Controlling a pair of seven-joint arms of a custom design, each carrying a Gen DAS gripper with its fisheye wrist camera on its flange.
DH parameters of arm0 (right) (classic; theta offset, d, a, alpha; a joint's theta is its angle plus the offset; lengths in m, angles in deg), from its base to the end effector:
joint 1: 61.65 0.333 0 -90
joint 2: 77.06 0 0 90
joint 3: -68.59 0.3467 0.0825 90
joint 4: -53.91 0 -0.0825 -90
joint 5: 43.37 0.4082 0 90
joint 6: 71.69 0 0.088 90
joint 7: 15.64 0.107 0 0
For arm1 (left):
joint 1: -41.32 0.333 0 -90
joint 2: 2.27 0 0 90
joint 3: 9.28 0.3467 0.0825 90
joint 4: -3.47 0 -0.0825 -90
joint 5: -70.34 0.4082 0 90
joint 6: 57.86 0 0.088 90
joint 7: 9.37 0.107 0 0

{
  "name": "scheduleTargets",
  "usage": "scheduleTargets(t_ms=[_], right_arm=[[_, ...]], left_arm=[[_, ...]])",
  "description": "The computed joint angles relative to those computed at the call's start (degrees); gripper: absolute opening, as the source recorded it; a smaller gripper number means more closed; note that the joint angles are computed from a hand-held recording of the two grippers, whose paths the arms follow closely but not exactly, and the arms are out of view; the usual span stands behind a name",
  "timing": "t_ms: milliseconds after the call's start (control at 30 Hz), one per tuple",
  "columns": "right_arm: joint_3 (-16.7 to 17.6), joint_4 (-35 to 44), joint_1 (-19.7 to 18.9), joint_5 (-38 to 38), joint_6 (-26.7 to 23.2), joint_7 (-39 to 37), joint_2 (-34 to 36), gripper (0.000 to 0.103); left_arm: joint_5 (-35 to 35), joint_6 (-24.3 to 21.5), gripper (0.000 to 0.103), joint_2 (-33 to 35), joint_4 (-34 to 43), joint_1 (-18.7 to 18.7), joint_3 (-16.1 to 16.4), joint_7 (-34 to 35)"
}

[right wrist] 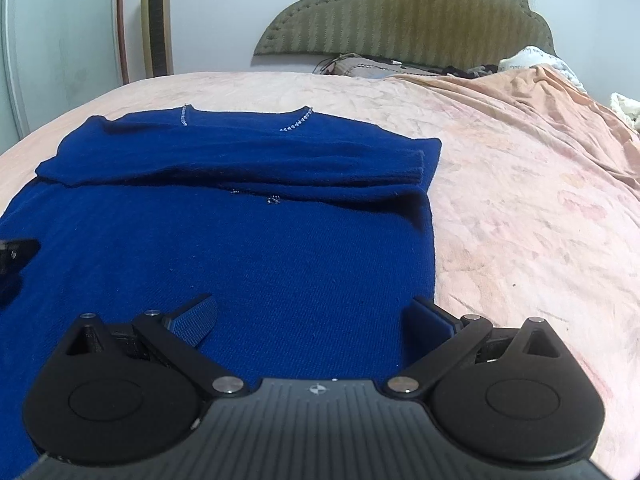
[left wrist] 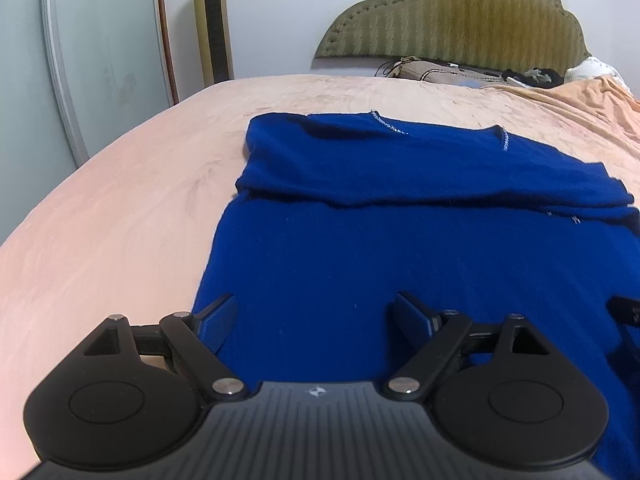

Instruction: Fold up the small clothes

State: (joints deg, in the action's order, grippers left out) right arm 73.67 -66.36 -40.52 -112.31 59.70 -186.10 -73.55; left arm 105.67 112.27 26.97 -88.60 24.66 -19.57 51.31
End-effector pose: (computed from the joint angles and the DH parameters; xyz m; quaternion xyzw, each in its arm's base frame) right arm 0.5459 0.2450 0.4330 -0.4607 0.7651 -0.4077 0.1900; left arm 0.6759 -0.3577 0.4469 -0.4776 0.7669 -0.3482 0.2501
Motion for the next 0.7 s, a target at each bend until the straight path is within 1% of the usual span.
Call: scheduleTargets(t_ms=[67,167,233,267,333,433,467,567,633,700], right_arm=[[0.1,1.1,0.1,2.3,-1.0,-1.5,0.5,0.103],[0.0,3.6,0.1,7.6,-2.3,-4.3,1.6,0.103],[-0.1,5.1,0.2,9.1,-3.1,-5.9,2.5,0.103],[-0.2,5.6,0.3,9.5,-3.2,-6.3,2.8,0.103],[-0.5,6.0,0.4,10.1,-3.1,-6.4,3.1,0.103],[-0.9,5.3,0.2,10.0,-1.4,-6.6,2.7,0.103],[-1.0,4.8,0.0,9.8,-0.5,-6.4,2.4,0.103],[-1.2,3.4,-0.5,9.3,1.9,-6.7,1.4,0.103],[-1.1,3.4,-0.7,9.9,2.1,-7.4,1.3,0.103],[-0.9,4.0,-0.6,10.4,1.3,-7.7,1.8,0.103]], left_arm=[[1.0,0.4,0.086,-0.7,-0.9,-0.9,1.1,-1.1],[3.1,1.3,0.086,-1.1,-1.6,-2.2,2.8,-3.2],[4.1,1.6,0.088,-1.1,-1.7,-2.6,3.3,-4.4],[4.2,1.5,0.089,-1.0,-1.6,-2.4,3.1,-4.6],[3.2,1.6,0.090,-0.7,-1.6,-1.1,1.7,-3.9],[1.2,1.8,0.093,-0.5,-1.7,0.7,-0.4,-2.3],[0.9,1.8,0.093,-0.5,-1.8,0.9,-0.6,-1.9],[1.0,2.0,0.093,-0.7,-1.9,0.3,0.1,-2.0],[0.7,2.2,0.093,-0.7,-2.1,0.5,-0.2,-1.8],[0.1,2.5,0.093,-0.7,-2.3,1.1,-0.7,-1.2]])
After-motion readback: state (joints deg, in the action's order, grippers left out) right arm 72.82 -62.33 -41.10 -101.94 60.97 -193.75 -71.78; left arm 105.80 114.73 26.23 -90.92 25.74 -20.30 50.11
